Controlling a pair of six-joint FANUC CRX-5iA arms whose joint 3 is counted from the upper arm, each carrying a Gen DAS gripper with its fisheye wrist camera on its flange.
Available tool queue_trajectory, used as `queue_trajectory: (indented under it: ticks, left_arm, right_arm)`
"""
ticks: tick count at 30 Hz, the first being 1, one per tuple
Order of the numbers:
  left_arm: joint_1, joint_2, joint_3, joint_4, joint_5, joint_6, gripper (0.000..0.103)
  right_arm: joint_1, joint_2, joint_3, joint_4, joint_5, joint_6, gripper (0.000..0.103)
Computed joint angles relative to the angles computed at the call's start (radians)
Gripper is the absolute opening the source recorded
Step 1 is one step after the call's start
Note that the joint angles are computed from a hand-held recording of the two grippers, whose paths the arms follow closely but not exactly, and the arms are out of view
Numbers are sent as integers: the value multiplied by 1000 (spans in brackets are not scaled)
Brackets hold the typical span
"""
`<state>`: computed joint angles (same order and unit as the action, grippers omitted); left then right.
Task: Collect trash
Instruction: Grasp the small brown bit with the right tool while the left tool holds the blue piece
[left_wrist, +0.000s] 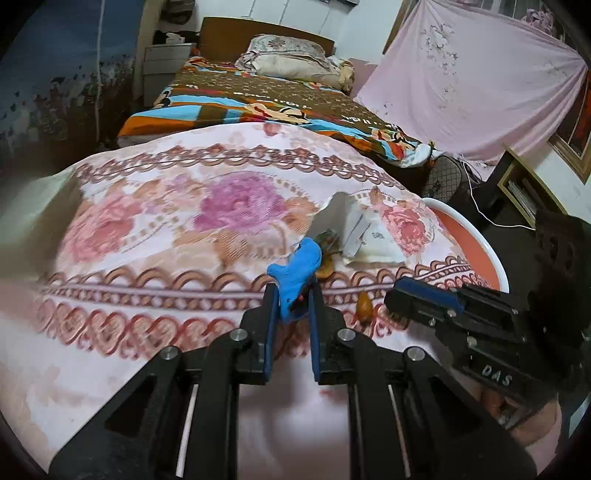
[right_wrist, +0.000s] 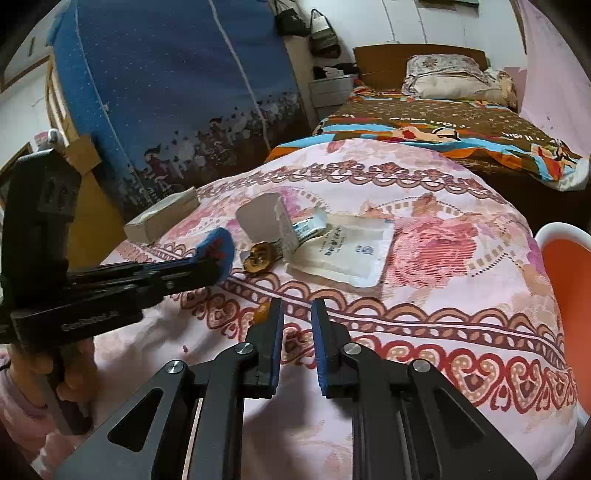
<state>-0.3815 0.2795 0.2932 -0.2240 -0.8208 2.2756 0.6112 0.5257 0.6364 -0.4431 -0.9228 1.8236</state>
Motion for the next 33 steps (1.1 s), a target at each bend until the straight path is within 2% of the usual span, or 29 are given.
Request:
queue_trajectory:
  ticks: [6, 10, 14, 17, 20, 22, 23, 28, 33]
  left_arm:
    - [3, -40, -63, 10, 8, 43, 0]
    - [0, -58, -90, 5, 24, 73, 0]
    - [7, -72, -119, 13, 44, 99, 0]
    - [15, -84, -142, 25, 64, 113, 0]
    - [15, -89, -147, 18, 66, 130, 0]
    - [7, -87, -136, -2, 56, 141, 0]
    - [2, -87, -132, -14, 49, 146, 0]
    - [-31, -82, -94, -101, 14, 186, 0]
    - [-77, -76, -52, -210, 2, 250, 0]
  right_arm:
    - [19, 4, 6, 26, -20, 21, 20]
    - [18, 17, 30, 15, -53, 40, 28]
    - [23, 42, 71, 21, -96, 40, 29]
    - [44, 57, 87, 77, -111, 22, 29]
    - [73, 48, 57, 152, -80, 11, 27]
    - [89, 32, 18, 204, -39, -8, 17]
    - [90, 28, 10, 204, -31, -3, 17]
    - [76, 0, -27, 156, 9, 40, 16]
    - [41, -56, -92, 45, 105, 90, 17]
